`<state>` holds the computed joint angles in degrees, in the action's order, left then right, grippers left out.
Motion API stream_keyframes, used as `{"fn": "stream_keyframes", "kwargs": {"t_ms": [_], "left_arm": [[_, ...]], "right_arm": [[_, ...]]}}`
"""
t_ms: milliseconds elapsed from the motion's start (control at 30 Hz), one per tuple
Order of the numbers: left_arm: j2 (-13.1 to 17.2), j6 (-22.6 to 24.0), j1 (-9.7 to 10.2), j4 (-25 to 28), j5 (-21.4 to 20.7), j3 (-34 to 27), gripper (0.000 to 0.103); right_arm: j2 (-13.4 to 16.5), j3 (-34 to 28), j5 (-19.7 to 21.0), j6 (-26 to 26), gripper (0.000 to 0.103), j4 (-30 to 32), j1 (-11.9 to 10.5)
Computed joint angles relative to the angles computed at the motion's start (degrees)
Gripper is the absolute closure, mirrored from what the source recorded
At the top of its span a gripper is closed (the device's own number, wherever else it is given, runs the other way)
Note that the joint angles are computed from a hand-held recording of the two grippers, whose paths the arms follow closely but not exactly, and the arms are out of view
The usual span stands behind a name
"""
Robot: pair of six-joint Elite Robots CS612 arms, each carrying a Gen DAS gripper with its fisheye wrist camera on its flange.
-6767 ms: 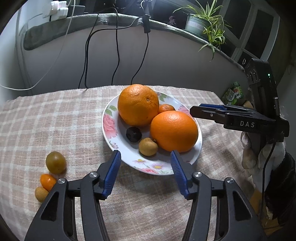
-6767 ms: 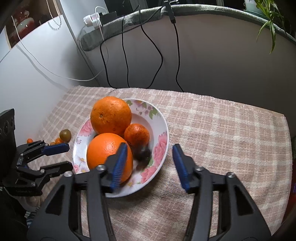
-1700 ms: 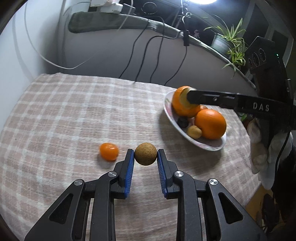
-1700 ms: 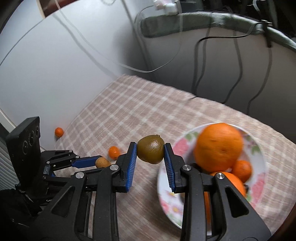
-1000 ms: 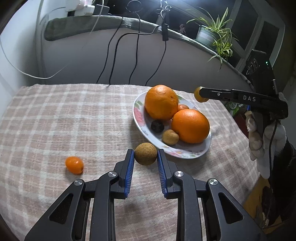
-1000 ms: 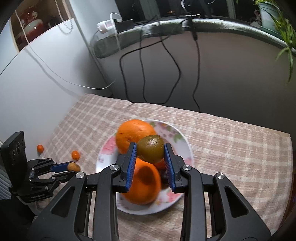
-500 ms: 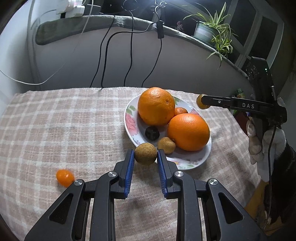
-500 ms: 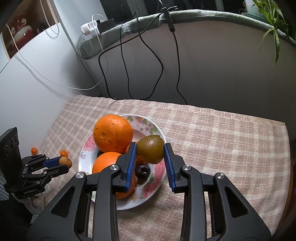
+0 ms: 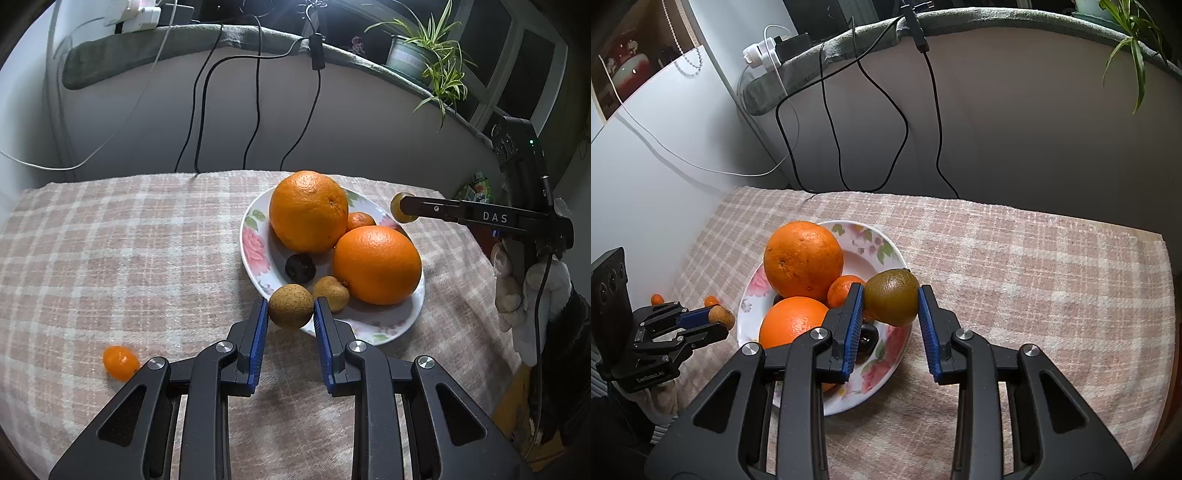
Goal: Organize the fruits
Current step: 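Carry the small brown fruit with the left gripper while the right carries the kiwi to the plate, then lower the small brown fruit onto the plate and open the left gripper while the right releases the kiwi, then move the open left gripper to the mandarin by the wall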
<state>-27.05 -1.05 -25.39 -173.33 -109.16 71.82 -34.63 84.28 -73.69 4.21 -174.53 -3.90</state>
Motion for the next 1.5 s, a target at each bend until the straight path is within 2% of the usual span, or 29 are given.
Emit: {"fn": "stream_keyframes", "kwargs": {"t_ms": [533, 600, 667, 733, 800, 900, 967, 1033, 1100, 1300, 1500], "left_arm": [[0.2, 0.3, -0.02, 0.3, -0.7, -0.3, 0.079], [0.2, 0.2, 0.00, 0.2, -0.7, -0.4, 0.070], [0.2, 0.0, 0.03, 0.0, -0.9, -0.4, 0.062], [0.2, -0.4, 0.05, 0.1, -0.8, -0.4, 0.055], [0.2, -0.7, 0.14, 0.0, -1.0, -0.3, 0.053], [0.1, -0.1, 0.07, 0.1, -0.8, -0.1, 0.050], [0.0, -0.1, 0.00, -0.3, -0.4, 0.2, 0.041], [-0.1, -0.2, -0.10, -0.5, -0.1, 0.3, 0.041], [-0.2, -0.2, -0.16, -0.6, 0.2, 0.4, 0.040], [-0.4, -0.4, -0.28, -1.1, 1.2, 0.7, 0.039], [-0.9, -0.2, -0.33, -2.4, 1.7, 1.5, 0.039]], "right_arm": [[0.3, -0.4, -0.1, -0.8, 0.072, 0.8, 0.3], [0.2, -0.3, -0.3, -1.1, 0.071, 0.9, 0.4], [0.2, -0.4, -0.8, -1.0, 0.067, 0.8, 0.5], [0.2, -0.3, -1.3, -0.8, 0.048, 0.1, 0.5], [0.1, 0.0, -1.2, -0.6, 0.041, -1.0, 0.5], [-0.1, 0.2, -0.9, -0.9, 0.041, -1.4, 0.5], [-0.1, 0.2, -1.2, -1.0, 0.039, -1.4, 0.5], [-0.2, 0.3, -1.2, -0.9, 0.032, -1.6, 0.6], [-0.2, 0.4, -1.4, -0.9, 0.030, -1.9, 0.7], [-0.3, 0.3, -1.6, -1.2, 0.024, -2.3, 0.9], [-0.5, 0.4, -1.8, -1.7, 0.024, -2.6, 1.3]]}}
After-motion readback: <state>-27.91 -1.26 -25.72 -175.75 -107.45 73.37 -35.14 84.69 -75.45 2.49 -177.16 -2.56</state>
